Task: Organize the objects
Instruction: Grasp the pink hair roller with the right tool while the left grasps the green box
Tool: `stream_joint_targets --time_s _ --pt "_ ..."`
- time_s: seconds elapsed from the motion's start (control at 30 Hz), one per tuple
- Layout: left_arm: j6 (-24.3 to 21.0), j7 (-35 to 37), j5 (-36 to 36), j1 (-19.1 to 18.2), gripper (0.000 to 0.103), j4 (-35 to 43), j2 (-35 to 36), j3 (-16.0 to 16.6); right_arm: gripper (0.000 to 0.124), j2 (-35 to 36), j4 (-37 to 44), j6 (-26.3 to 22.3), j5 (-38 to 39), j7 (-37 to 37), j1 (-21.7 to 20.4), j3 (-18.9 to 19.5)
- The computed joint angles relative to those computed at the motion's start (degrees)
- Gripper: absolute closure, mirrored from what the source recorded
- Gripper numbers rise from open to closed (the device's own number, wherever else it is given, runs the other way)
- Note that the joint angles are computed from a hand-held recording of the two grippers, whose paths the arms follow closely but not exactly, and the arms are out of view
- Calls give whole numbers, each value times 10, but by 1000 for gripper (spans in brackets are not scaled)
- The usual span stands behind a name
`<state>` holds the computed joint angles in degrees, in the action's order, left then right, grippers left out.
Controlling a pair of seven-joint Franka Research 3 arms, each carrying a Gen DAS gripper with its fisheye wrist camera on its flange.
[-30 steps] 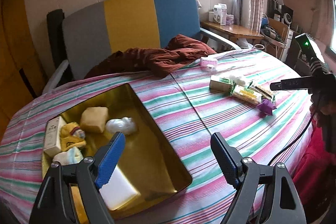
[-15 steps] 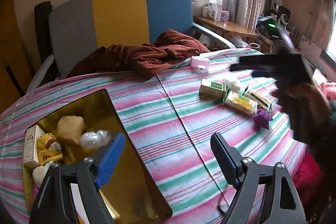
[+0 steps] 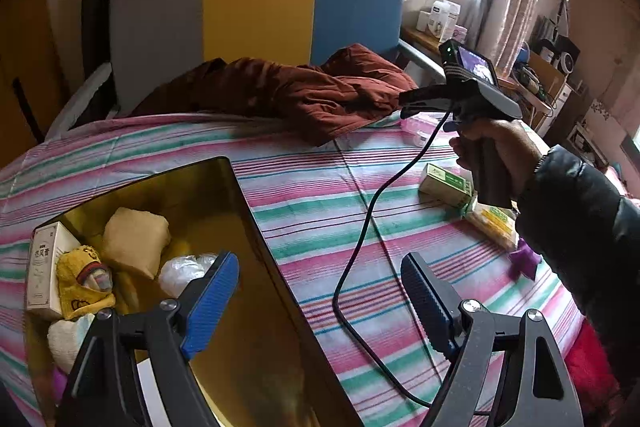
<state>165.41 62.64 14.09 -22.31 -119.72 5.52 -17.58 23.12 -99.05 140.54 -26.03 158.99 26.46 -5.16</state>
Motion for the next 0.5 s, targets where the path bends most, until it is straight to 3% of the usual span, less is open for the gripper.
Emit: stream_joint_targets --time_s 0.03,0.27,0.5 --pt "-2 -1 0 0 19 3 3 1 59 -1 -5 8 1 -3 -2 1" --pt "-16 -2 8 -4 19 29 23 1 58 -95 -115 72 -25 -29 -2 17" --pt "-40 -1 24 -17 19 96 64 0 58 -304 -326 126 -94 53 -23 67"
